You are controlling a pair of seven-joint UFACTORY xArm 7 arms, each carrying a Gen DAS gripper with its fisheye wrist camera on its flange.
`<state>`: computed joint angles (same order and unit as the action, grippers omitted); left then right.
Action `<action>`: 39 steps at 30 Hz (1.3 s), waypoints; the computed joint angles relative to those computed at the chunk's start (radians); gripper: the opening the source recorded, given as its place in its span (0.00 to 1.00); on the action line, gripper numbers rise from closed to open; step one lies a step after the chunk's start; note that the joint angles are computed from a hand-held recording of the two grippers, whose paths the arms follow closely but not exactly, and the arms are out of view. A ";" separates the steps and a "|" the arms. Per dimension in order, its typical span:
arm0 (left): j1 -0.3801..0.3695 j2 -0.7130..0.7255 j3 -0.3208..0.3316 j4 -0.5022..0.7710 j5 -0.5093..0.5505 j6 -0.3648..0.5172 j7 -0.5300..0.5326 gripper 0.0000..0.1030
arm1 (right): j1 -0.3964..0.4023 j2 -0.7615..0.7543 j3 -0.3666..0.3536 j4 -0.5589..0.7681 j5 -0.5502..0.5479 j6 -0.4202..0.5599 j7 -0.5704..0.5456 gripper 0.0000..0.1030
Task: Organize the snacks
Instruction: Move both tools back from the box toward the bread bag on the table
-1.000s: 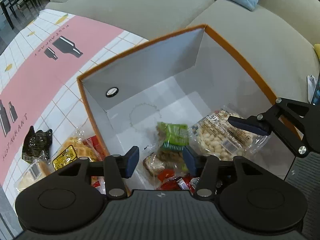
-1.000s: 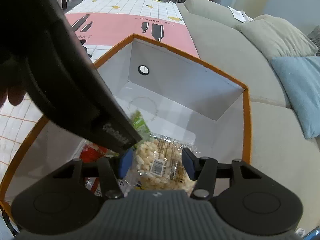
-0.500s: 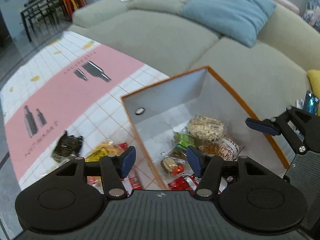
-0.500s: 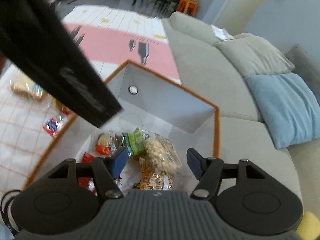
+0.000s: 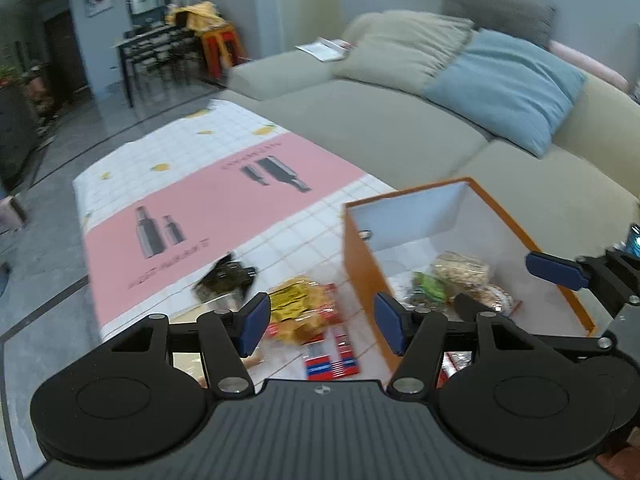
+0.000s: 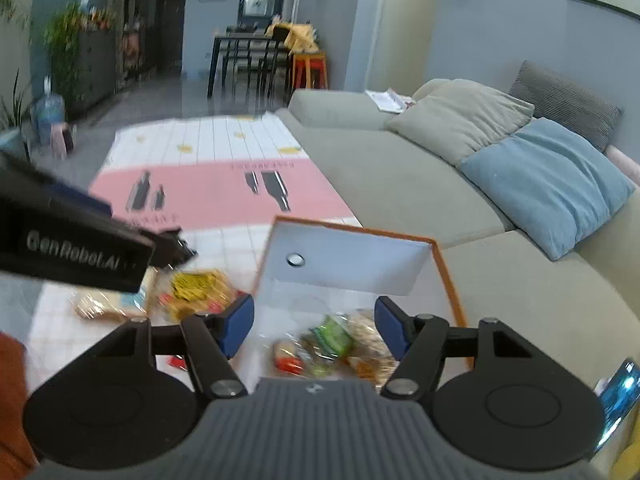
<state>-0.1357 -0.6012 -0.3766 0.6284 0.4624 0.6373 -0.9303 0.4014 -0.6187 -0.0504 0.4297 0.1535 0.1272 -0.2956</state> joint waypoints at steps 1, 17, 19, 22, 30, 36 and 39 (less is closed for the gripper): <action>0.002 -0.029 -0.001 -0.020 0.001 0.006 -0.014 0.68 | -0.004 -0.011 0.017 -0.012 0.006 -0.009 0.020 0.64; -0.019 -0.368 0.097 -0.313 -0.145 0.067 0.054 0.68 | 0.165 -0.008 0.018 -0.061 0.045 0.014 0.088 0.63; -0.010 -0.385 0.105 -0.335 -0.158 0.052 0.069 0.68 | 0.212 0.018 -0.016 -0.050 0.068 0.008 0.065 0.61; 0.006 -0.392 0.128 -0.363 -0.182 0.014 0.093 0.68 | 0.270 0.064 -0.045 -0.033 0.097 -0.009 0.022 0.56; 0.087 -0.268 0.176 -0.394 -0.238 -0.124 0.154 0.70 | 0.285 0.254 -0.002 0.052 0.116 -0.052 -0.030 0.56; 0.158 -0.146 0.210 -0.387 -0.261 -0.210 0.169 0.70 | 0.329 0.395 -0.013 0.145 0.217 -0.065 -0.124 0.55; 0.191 -0.084 0.217 -0.376 -0.262 -0.242 0.183 0.69 | 0.346 0.457 -0.008 0.194 0.284 -0.058 -0.203 0.48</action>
